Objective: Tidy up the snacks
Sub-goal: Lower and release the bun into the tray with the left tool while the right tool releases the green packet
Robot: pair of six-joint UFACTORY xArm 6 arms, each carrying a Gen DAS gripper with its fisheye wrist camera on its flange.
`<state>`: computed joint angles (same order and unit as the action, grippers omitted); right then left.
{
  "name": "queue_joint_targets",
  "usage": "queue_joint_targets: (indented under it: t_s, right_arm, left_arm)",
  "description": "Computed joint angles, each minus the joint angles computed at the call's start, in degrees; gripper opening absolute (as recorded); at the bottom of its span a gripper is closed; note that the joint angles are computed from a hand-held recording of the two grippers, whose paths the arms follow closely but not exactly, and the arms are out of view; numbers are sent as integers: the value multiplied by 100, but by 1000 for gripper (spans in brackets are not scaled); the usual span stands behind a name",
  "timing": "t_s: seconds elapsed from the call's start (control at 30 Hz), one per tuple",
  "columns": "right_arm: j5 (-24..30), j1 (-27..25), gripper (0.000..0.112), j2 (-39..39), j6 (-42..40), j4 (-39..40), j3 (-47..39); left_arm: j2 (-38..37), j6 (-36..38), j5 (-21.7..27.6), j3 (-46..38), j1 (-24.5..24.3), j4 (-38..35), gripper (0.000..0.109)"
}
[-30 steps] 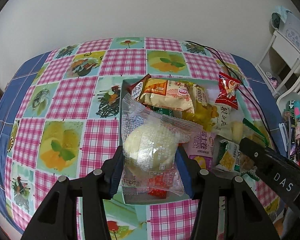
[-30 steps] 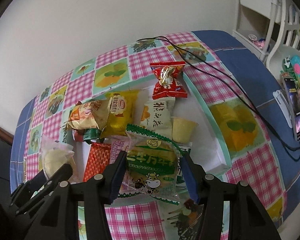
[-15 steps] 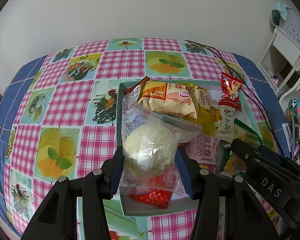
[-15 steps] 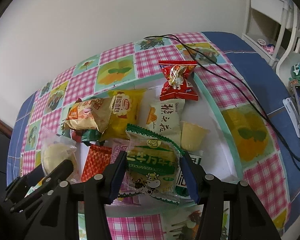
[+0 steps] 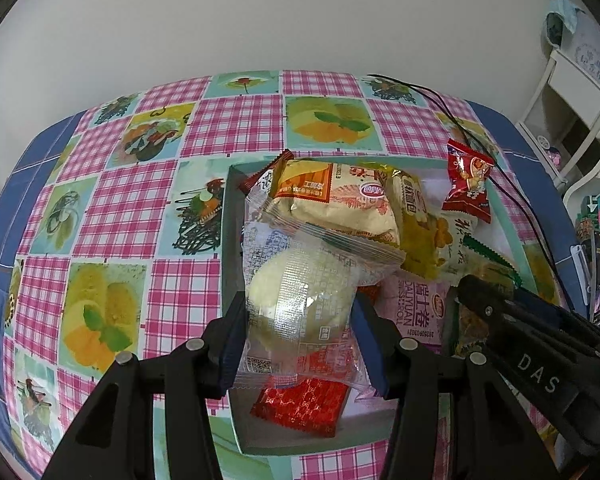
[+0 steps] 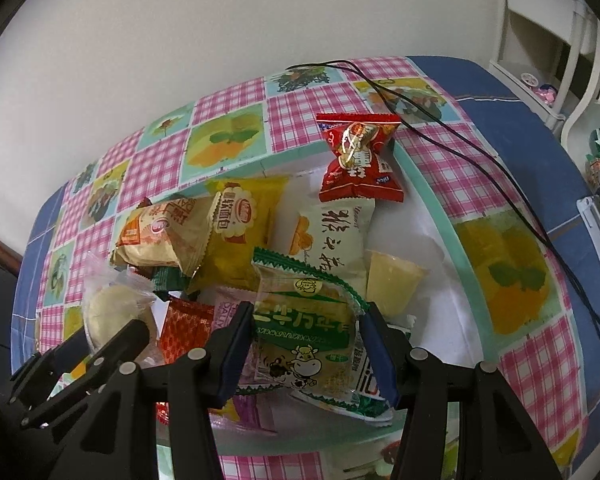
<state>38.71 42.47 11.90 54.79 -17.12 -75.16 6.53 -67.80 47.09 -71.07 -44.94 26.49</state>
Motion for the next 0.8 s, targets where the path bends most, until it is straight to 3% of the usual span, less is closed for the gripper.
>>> queue_joint_targets:
  t_s: [0.8]
  right_arm:
    - [341, 6, 58, 110, -134, 213, -203]
  left_arm:
    - [9, 191, -111, 1, 74, -350, 55]
